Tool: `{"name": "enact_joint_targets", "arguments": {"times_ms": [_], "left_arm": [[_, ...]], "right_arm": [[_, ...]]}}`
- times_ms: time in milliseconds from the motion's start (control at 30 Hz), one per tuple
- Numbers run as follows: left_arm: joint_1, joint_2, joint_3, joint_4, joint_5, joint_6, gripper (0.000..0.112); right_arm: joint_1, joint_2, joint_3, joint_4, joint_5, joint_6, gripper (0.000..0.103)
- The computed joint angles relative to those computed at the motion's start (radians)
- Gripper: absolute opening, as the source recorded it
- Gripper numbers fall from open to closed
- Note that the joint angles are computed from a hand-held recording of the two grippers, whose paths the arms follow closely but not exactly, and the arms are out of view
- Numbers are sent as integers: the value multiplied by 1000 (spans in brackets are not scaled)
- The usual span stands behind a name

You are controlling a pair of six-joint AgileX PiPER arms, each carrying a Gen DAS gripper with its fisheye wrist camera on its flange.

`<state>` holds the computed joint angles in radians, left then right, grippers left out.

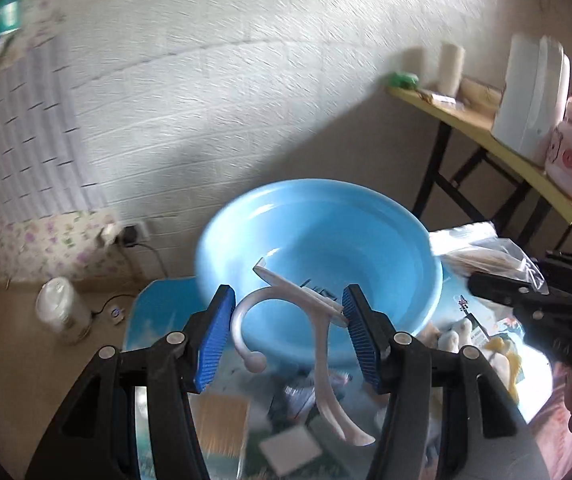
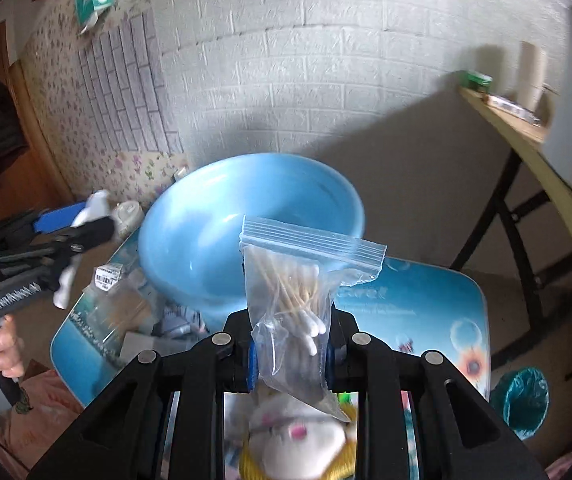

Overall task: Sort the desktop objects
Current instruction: 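Carry the hook and swab bag into the blue basin and open both tools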

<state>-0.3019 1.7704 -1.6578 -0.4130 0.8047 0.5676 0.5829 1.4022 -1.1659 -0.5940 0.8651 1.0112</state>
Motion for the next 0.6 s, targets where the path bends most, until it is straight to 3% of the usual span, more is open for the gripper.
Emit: {"name": "enact_joint_targets", "arguments": {"times_ms": [133, 267, 433, 533, 600], "left_arm": [[-46, 129, -151, 45, 56, -40, 56], [-69, 302, -377, 116, 169, -97, 56], [-84, 415, -533, 202, 229, -113, 57], [-94, 511, -705, 277, 334, -195, 74], [-95, 532, -726, 313, 344, -215, 81]], "right_arm": [[-59, 73, -53, 34, -45, -73, 21], [-137, 134, -82, 116, -106, -170, 21], [-197, 254, -191, 200, -95, -268, 21], [-196, 298, -238, 226, -91, -277, 21], [-201, 315, -255, 255, -104, -292, 22]]}}
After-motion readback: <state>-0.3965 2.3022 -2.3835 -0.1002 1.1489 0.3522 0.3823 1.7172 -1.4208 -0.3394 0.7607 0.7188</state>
